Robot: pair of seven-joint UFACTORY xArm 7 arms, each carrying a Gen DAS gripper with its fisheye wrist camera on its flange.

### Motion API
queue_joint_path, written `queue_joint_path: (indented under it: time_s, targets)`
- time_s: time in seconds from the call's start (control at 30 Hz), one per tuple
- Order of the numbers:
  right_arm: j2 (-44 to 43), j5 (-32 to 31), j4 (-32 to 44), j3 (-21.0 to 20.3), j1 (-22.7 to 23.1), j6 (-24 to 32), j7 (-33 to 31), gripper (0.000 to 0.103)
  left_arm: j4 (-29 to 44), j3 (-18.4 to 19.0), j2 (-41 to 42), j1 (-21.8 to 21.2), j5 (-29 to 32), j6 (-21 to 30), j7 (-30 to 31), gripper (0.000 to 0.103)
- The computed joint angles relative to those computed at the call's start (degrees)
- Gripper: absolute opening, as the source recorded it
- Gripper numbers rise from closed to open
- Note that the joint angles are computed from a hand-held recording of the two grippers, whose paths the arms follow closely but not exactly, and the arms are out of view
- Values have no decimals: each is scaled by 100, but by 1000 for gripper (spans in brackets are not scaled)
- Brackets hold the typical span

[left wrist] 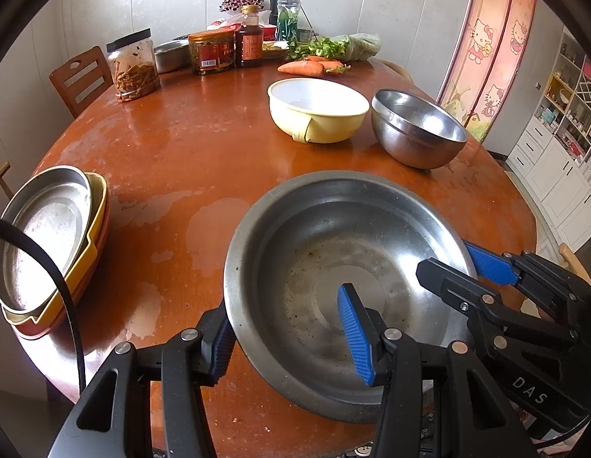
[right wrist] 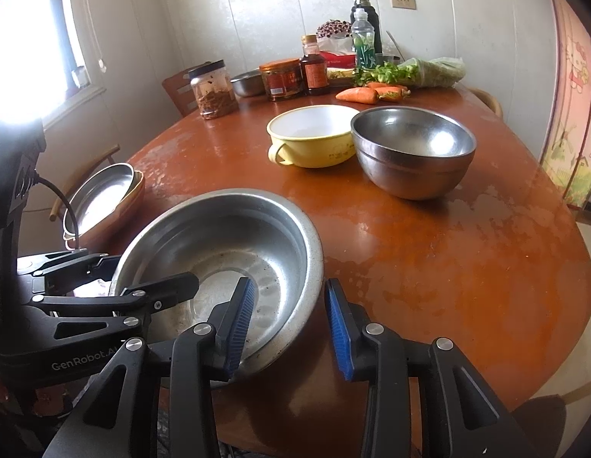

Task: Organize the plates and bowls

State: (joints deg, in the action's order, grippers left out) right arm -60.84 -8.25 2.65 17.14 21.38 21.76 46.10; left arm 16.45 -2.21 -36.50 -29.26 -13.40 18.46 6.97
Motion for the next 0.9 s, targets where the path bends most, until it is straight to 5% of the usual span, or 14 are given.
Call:
queue_joint_path:
  time_s: [0.9]
  targets:
    - [-269, -67, -37, 116, -70, -105, 183, 59, -198, 108, -510, 217, 201, -244, -295, 60]
